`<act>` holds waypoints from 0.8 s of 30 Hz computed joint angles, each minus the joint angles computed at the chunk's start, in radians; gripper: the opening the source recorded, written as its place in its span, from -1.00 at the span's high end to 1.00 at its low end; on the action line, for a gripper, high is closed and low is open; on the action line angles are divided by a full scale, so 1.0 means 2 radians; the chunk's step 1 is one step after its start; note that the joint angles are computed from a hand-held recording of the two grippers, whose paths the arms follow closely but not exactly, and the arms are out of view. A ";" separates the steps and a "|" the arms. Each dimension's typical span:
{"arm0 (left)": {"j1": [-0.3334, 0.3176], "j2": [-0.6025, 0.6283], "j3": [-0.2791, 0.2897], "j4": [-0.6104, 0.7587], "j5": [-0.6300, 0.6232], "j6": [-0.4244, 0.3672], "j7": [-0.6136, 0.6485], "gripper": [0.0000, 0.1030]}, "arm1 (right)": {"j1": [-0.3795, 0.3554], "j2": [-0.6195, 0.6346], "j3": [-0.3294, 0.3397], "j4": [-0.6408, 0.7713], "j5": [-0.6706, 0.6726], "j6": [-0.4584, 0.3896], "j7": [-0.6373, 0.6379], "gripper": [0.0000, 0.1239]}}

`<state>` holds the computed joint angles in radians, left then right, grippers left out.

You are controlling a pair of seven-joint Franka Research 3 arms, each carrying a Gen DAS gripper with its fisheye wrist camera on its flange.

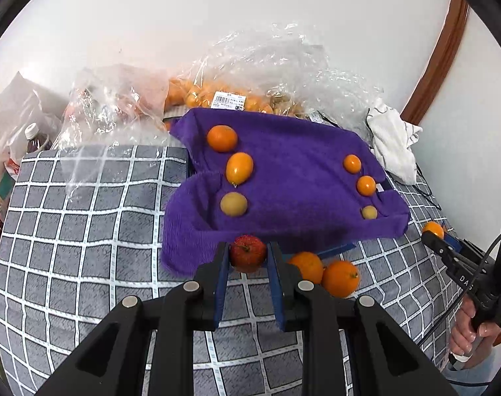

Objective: Organize fruits
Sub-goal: 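Place the red fruit on the towel with the left tool while the right tool places its orange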

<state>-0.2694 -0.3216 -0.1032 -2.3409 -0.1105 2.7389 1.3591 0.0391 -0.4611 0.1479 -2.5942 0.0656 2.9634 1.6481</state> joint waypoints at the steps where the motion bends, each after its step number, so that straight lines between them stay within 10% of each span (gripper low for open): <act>1: -0.001 0.004 0.001 0.003 -0.001 0.001 0.002 0.57 | -0.002 0.004 0.002 0.004 -0.001 0.000 0.001 0.47; 24: 0.039 0.152 -0.040 0.145 0.073 0.016 -0.025 0.57 | 0.001 0.143 -0.013 0.123 -0.057 -0.009 0.063 0.47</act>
<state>-0.1913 -0.0183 -0.1839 -2.0518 0.0360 2.7710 1.3087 0.0407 -0.1759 0.1216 -2.3483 -0.0476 2.9455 1.7749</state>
